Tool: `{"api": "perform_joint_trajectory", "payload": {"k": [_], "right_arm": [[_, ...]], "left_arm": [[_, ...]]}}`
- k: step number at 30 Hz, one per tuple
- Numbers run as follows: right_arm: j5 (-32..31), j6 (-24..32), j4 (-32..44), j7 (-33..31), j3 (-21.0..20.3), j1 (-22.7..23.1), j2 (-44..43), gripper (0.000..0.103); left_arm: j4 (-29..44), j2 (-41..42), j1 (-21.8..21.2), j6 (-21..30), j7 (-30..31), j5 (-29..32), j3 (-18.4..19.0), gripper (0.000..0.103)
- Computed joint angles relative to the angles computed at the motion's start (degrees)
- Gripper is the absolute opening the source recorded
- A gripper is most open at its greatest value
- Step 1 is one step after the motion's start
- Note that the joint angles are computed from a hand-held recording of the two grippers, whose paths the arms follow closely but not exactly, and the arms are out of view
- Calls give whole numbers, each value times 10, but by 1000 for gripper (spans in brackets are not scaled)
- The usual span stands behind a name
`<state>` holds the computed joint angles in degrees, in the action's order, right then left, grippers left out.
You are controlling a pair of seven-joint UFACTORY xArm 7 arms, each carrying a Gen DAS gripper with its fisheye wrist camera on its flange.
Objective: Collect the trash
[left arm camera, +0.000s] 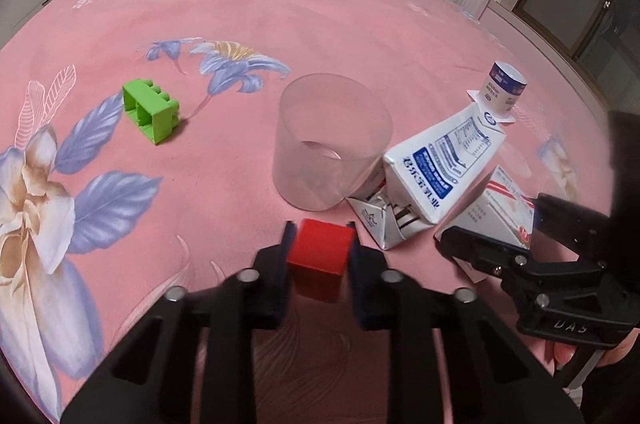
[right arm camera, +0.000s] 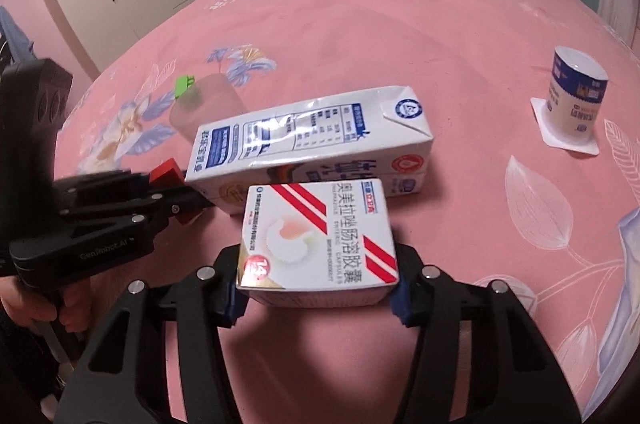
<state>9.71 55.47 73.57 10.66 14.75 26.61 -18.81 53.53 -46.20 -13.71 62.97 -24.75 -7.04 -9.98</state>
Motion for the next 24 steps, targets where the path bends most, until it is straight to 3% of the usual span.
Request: {"api": "perform_joint_trajectory", "payload": {"k": [14,24], "right_arm": [[-20,61,21,17,12,-6,-70,55],[-33,134,99,36,46,-11,-118,55]], "left_arm": [[52,-52,13,114,-18,28,-21,26],[188,-75,36,230,2,55,-54,26]]}}
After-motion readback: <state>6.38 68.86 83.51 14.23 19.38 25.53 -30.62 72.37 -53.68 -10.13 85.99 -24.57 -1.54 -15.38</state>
